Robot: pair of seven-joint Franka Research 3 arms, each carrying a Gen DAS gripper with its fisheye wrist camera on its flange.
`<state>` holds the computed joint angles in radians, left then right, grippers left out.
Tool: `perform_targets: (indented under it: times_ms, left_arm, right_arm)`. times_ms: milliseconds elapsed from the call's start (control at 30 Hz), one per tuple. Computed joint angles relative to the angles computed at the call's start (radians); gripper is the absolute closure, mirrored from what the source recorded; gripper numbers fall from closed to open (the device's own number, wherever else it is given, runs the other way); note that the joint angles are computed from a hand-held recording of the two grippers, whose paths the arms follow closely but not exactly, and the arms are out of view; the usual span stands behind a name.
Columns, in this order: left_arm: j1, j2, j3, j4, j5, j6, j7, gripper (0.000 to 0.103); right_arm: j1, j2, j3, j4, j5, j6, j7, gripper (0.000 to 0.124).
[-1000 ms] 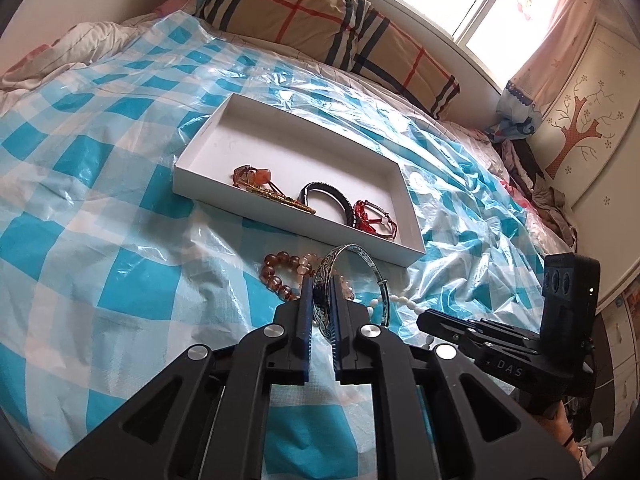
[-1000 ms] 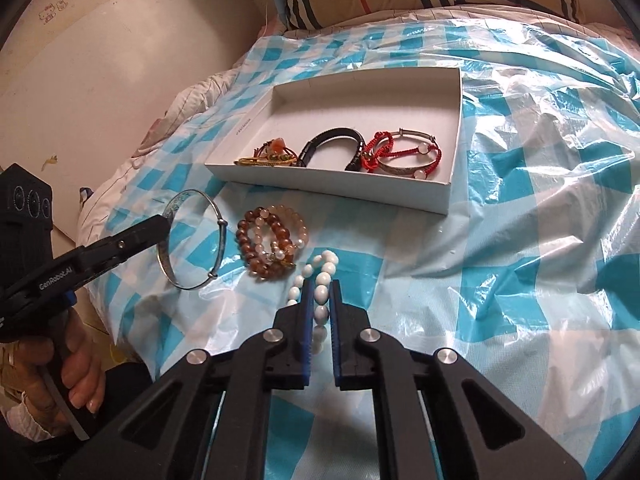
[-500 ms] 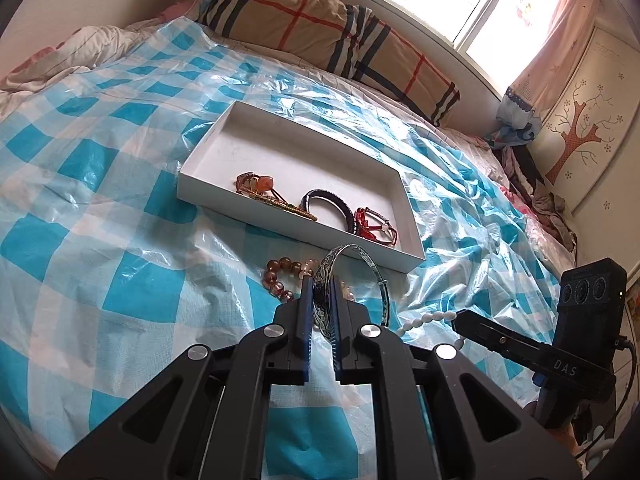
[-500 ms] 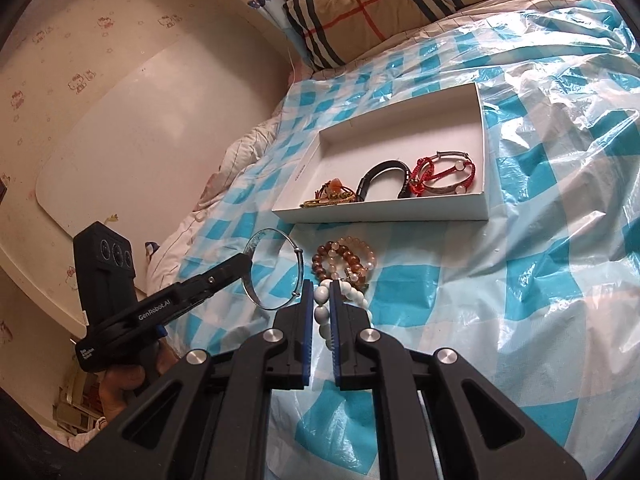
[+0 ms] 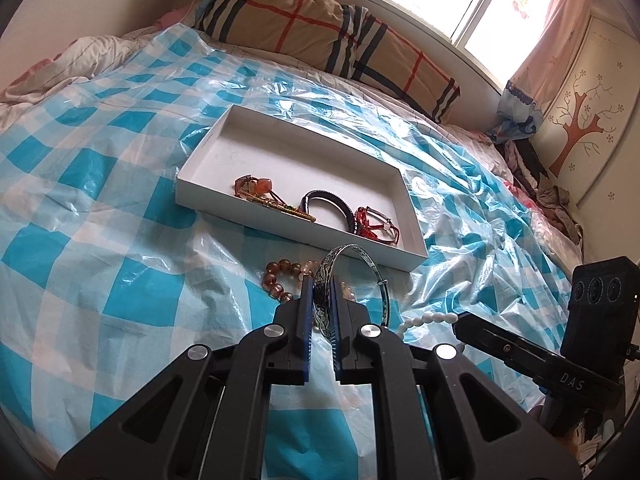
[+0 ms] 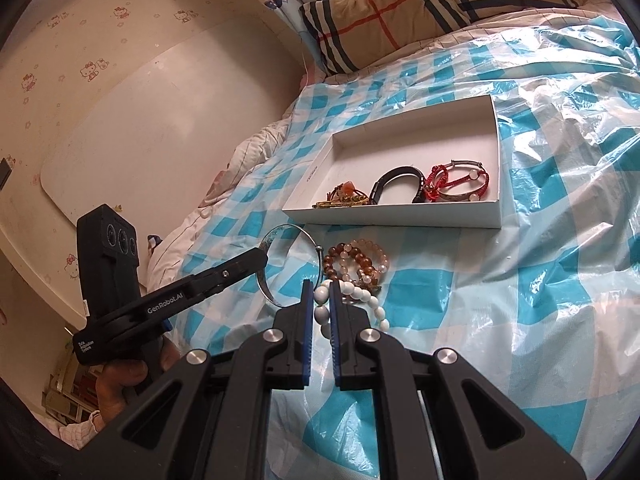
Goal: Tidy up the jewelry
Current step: 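Lift the silver bangle with left tool while right tool lifts white bead bracelet toward box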
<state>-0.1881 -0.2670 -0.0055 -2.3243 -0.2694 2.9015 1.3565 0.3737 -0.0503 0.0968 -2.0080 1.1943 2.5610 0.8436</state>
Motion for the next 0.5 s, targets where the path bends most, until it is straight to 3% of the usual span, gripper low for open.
perform_targets:
  times_ms: [500]
  left_arm:
    - [0.004,0.002,-0.004,0.001,0.016,0.003,-0.009,0.097]
  right_arm:
    - [0.002,-0.003,-0.001,-0.008,0.009,0.016,-0.002,0.115]
